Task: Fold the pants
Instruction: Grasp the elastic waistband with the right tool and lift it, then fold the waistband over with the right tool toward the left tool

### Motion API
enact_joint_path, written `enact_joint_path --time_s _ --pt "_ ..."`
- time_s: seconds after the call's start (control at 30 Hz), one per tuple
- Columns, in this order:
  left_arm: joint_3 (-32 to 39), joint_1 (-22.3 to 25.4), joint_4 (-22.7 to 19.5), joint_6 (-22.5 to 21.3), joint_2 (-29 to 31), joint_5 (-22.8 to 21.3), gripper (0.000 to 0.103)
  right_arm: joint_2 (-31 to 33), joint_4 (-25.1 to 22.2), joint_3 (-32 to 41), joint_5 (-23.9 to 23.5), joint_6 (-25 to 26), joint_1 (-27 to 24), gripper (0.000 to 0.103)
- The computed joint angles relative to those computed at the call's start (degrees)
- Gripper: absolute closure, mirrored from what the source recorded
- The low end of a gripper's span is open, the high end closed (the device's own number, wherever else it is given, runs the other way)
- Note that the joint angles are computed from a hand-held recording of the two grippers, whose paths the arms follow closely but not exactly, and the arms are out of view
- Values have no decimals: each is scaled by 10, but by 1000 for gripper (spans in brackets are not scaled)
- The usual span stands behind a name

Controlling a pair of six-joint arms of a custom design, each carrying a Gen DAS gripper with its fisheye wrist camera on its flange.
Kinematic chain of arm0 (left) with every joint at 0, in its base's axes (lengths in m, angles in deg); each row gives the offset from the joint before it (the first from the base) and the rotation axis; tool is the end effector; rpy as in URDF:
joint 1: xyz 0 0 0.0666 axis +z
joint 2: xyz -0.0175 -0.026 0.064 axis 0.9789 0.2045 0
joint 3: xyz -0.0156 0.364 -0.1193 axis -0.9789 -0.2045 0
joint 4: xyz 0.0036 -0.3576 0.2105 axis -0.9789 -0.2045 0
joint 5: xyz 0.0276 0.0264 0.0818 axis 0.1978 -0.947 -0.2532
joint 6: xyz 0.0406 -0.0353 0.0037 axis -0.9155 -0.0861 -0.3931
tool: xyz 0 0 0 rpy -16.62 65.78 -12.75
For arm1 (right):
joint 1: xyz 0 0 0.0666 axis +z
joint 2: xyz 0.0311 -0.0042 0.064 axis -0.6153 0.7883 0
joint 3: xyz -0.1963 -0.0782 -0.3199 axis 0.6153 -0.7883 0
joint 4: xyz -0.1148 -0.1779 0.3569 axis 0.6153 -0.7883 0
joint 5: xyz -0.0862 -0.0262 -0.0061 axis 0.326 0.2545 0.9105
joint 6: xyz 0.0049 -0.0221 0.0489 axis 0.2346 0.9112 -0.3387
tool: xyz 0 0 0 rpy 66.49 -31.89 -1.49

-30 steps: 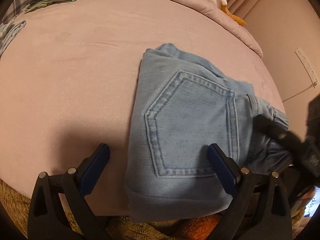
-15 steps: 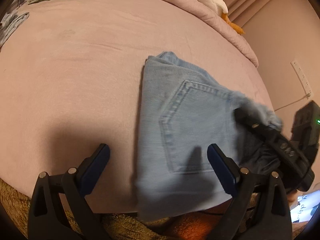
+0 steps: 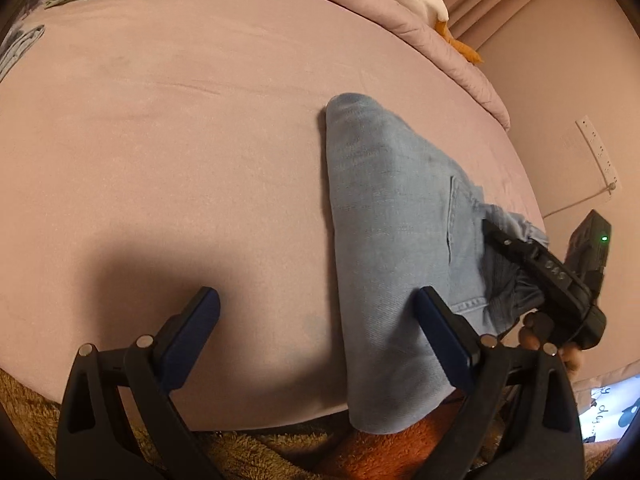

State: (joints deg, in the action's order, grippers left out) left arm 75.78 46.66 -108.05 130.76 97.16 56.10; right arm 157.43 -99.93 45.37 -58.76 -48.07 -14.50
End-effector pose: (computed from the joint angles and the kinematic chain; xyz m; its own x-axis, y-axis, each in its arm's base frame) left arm 0.3570 -0.2125 0.4818 -0.6877 -0.6174 -0.3819 -0.4333 0.7712 -0.4664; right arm 0.5001 0.2321 0.4662 -0.8265 -0.2401 -0.5092 -0.4737 0.7852 0.3988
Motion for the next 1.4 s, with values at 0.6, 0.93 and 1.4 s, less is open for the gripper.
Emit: enact_joint_path --time_s 0.6,0.93,1.4 --pt "26 3 -32 -33 35 -12 4 -13 -37 13 16 19 -5 35" --pt "32 8 -23 -25 36 -9 10 -9 3 30 53 35 13 56" --pt "61 18 -43 -12 44 -30 11 35 -52 73 31 48 -10 21"
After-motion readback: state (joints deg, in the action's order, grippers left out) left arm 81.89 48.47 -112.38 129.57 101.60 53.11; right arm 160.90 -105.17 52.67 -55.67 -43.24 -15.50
